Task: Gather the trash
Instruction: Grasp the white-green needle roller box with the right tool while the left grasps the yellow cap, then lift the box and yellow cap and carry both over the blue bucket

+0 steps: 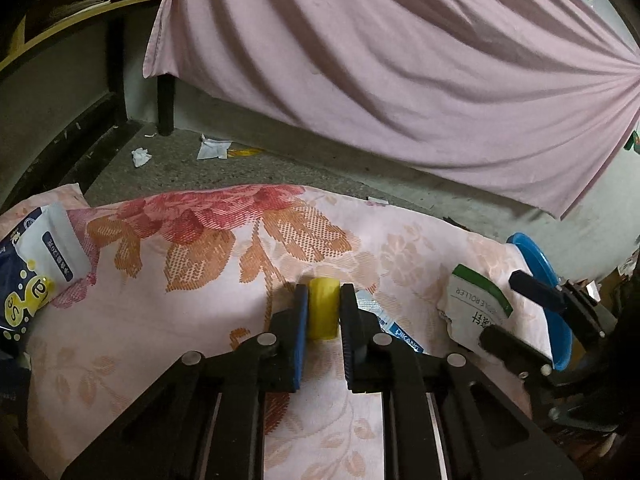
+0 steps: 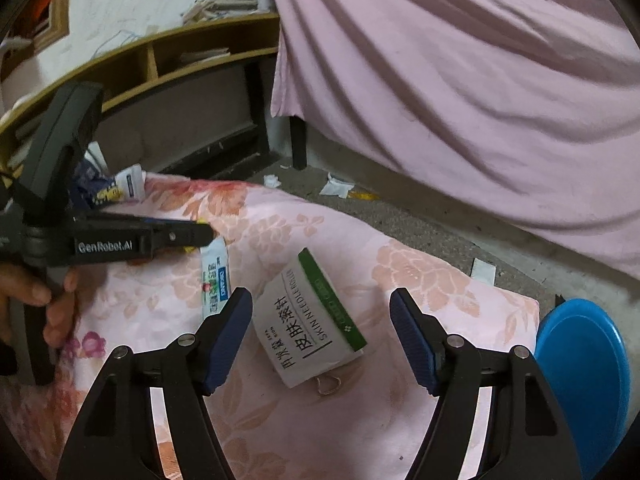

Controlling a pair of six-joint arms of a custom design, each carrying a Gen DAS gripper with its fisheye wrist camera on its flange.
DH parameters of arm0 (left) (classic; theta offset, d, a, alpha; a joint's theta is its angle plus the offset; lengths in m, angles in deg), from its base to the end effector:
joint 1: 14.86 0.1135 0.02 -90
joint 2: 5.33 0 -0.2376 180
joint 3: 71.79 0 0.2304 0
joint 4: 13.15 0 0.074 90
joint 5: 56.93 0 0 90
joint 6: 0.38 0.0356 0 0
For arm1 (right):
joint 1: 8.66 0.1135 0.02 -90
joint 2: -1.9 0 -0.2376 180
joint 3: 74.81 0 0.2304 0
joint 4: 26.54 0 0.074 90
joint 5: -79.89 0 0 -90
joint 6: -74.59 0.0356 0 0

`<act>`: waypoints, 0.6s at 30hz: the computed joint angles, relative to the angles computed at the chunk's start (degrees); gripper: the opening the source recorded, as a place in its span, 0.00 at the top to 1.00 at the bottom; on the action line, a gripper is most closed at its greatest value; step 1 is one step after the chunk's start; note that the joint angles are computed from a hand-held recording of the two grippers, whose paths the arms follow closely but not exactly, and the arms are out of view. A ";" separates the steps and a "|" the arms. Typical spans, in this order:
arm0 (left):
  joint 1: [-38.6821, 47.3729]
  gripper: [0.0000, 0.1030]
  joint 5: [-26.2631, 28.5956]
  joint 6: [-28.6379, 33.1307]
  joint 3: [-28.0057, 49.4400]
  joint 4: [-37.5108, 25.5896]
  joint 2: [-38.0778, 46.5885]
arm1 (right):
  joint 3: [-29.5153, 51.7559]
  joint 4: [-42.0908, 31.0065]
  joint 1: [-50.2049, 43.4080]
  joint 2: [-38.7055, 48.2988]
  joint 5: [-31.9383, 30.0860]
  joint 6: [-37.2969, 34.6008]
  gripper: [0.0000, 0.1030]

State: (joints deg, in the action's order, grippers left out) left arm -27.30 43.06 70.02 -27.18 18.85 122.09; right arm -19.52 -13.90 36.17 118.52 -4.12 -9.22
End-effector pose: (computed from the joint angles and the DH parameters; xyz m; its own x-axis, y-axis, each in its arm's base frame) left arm 0.2546 -0.0625 -0.0109 -0.8201 -0.1574 -0.5502 0.0468 0.9398 -0.3386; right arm 0.2219 0.2154 0.0416 -0.5999 -0.4452 -0.6647 -0.5911 0.8066 -0.0067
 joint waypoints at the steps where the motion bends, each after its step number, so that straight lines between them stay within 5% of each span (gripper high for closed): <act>1: -0.08 0.89 -0.16 -0.16 -0.36 0.24 -0.38 | 0.76 -0.88 0.44 0.56 0.48 -0.36 0.31; 8: 0.08 0.89 0.19 -0.40 -3.36 3.32 -1.60 | 5.14 -6.07 3.06 3.55 4.65 -2.12 0.32; 18: -1.57 0.89 -1.31 -0.26 -8.38 9.50 -4.10 | 3.38 -4.61 4.04 2.46 6.16 -2.78 0.55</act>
State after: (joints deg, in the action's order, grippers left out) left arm -28.87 41.75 69.77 -35.57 28.35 117.99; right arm -16.14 -18.51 40.21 120.98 2.04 -12.01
